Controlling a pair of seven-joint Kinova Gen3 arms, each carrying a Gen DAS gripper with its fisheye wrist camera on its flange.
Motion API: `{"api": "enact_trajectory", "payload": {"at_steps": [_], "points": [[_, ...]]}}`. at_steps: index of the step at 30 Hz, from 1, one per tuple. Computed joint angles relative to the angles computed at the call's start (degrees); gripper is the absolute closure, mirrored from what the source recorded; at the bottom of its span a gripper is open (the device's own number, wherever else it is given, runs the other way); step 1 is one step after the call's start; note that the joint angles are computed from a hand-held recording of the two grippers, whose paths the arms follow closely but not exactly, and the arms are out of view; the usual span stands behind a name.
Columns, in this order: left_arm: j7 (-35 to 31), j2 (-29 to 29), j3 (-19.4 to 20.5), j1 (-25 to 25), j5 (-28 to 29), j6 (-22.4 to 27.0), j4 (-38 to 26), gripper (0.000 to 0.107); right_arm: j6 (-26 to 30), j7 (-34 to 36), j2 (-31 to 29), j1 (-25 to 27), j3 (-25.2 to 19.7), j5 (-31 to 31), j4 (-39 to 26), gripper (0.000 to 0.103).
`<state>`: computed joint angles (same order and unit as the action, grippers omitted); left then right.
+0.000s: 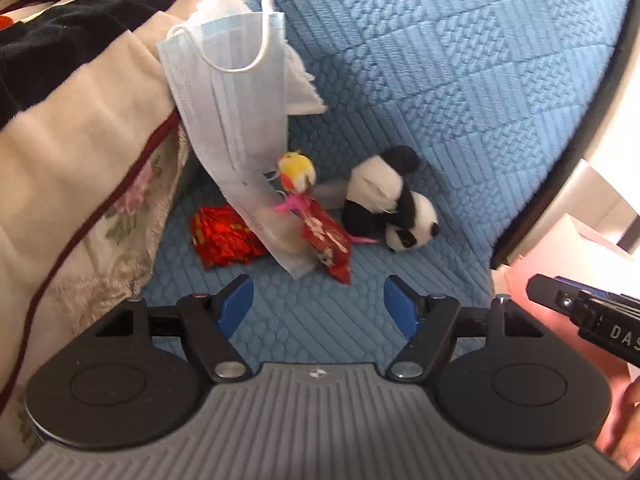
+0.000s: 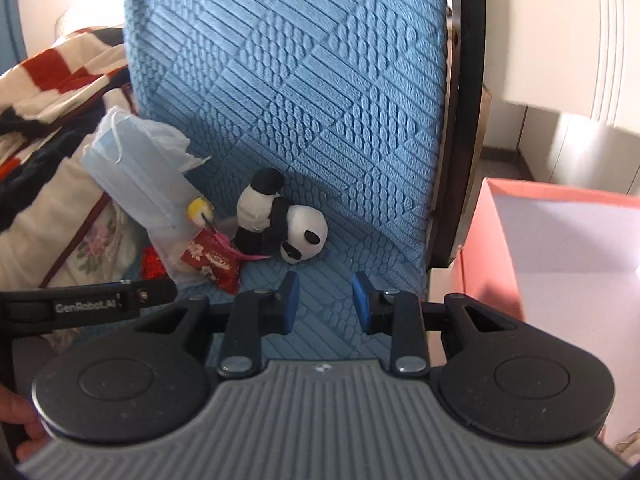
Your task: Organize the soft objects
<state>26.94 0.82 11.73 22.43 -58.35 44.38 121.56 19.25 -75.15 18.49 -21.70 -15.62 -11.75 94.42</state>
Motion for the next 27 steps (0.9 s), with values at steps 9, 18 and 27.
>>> {"api": "enact_trajectory", "payload": {"at_steps": [9, 18, 27], "points": [[-2.7, -0.2, -2.7, -4.2, 2.2, -3.3, 0.5, 0.043, 2.5, 2.4, 6.1, -0.4, -1.0, -0.2, -6.6, 0.067], [-0.7, 0.9, -5.6, -8.3, 5.1, -8.8, 1.1, 0.076, 1.3, -1.6, 10.7, -3.7, 1.7, 1.3, -10.8, 0.041], [0.0, 0.8, -6.8, -10.2, 7.2, -14.3, 2.5, 0.092, -0.6, -3.6, 13.9, -14.3, 10.0, 15.9, -12.9, 0.041]]}}
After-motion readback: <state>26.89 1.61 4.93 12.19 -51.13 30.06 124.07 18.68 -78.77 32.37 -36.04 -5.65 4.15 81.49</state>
